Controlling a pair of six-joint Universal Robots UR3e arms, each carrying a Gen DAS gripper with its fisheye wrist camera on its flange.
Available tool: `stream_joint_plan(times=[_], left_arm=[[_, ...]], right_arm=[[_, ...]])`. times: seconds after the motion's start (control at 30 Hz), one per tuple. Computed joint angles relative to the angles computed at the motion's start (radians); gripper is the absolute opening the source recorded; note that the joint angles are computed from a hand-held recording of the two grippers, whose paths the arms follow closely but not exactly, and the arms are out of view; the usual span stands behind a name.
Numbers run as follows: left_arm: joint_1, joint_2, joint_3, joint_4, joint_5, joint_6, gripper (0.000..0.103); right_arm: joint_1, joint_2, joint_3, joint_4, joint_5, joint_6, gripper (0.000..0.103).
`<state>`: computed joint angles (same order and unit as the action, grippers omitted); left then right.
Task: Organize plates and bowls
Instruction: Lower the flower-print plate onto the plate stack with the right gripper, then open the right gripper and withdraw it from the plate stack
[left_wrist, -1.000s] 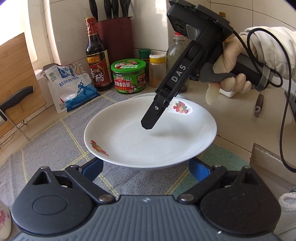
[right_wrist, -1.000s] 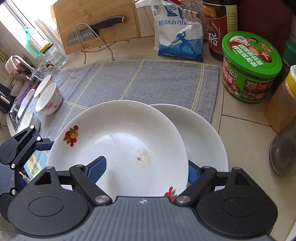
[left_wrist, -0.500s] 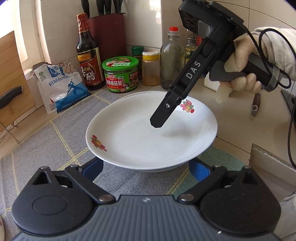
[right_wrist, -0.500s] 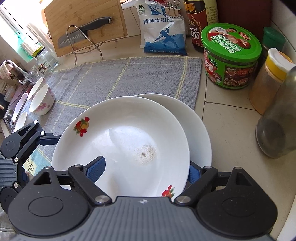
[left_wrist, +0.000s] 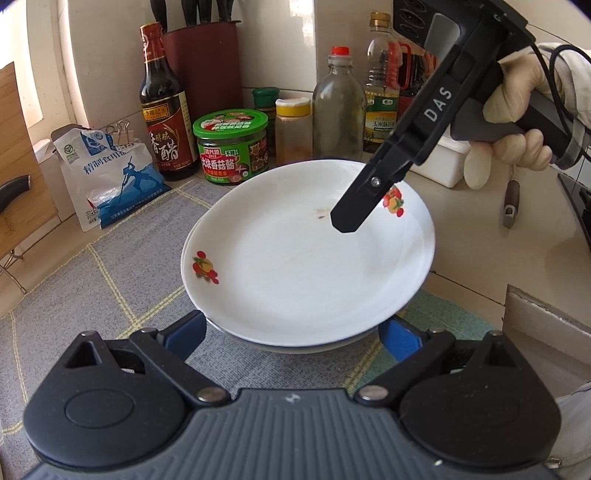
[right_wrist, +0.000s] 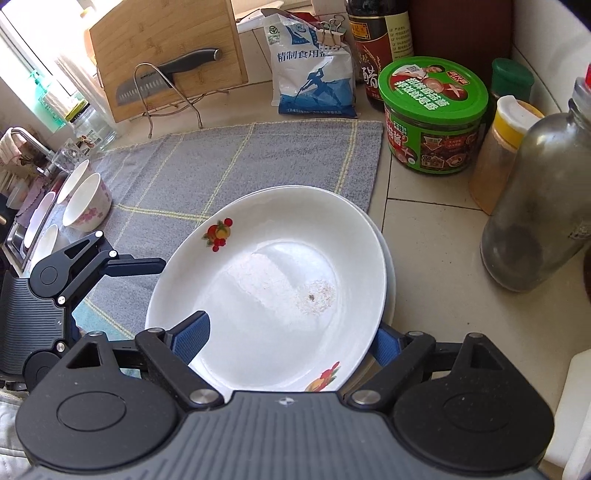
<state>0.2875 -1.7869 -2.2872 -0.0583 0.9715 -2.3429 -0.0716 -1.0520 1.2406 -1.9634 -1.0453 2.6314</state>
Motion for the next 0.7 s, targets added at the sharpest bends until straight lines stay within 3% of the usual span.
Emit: stream_joint_plan(times=[0.2,0.3,0.5,0.7], left_arm=[[0.000,-0.007,-0.001,0.003,-0.008,-0.011,0.100],[-0.003,-0.004,-0.001,0.009,-0.002,-0.017,0.100],[0.012,0.022,-0.031,0.023,-0.016,-0.040,0.099],[0.038,0.083,-0.105,0.149,0.018,-0.162,0.099]], right_arm=[[0.011,-0.016,0.016,-0.021,-0.033,0.006,0.093],[0.032,-0.021,0.021,-0.049,-0.085,0.023,0.101],[0.051,-0.050,0.047,-0.136,-0.114,0.015,0.103],[0.123,-0.058,0.090,-0.295,-0.138,-0.015,0.103]])
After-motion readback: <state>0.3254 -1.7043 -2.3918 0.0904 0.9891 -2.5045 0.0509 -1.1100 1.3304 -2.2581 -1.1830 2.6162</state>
